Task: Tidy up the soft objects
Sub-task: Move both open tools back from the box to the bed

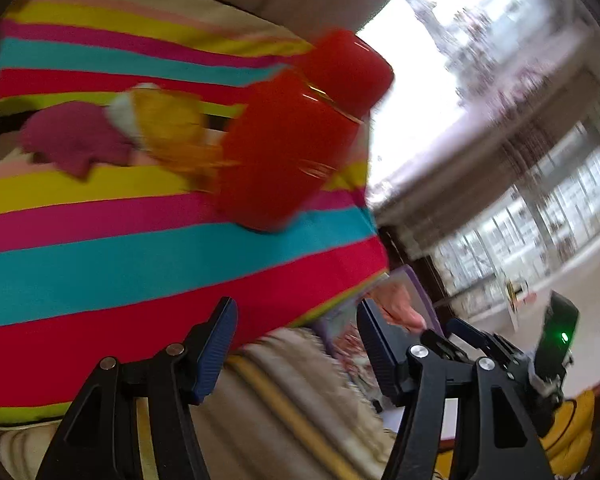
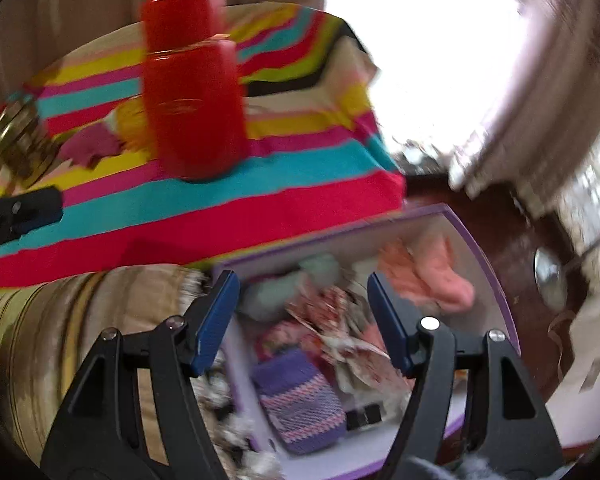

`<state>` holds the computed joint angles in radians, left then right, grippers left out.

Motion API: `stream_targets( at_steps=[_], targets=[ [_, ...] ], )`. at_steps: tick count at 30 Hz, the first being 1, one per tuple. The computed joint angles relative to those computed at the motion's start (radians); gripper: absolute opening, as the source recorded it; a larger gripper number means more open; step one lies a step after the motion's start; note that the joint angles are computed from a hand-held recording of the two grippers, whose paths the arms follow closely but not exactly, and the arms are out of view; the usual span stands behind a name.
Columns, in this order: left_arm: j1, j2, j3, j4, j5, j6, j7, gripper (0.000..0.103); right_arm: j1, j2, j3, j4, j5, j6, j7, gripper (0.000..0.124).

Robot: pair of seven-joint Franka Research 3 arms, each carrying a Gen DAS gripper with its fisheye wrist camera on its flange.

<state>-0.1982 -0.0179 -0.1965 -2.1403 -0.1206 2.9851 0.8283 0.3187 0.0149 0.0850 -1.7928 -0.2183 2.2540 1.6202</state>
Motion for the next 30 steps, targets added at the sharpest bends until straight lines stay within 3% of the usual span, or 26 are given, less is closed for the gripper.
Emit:
stream_targets(
  at_steps=[14, 23, 30],
  targets=[
    [0.103, -0.166, 0.054, -0.23, 0.147, 0.064, -0.289, 0.063, 0.148, 0.136, 0.045, 0.121, -0.051, 0.069, -0.122, 0.07],
    [0.125, -0.185, 0.108, -0.268, 0.152, 0.057, -0.309, 0.063, 0.251, 0.255, 0.024, 0.22, -0.146, 0.125, -0.135, 0.07],
    [0.15, -0.144, 0.135, -0.251, 0.127, 0.066, -0.292, 0.063, 0.355, 0.413, -0.045, 0.359, -0.285, 0.148, -0.084, 0.07]
  ],
)
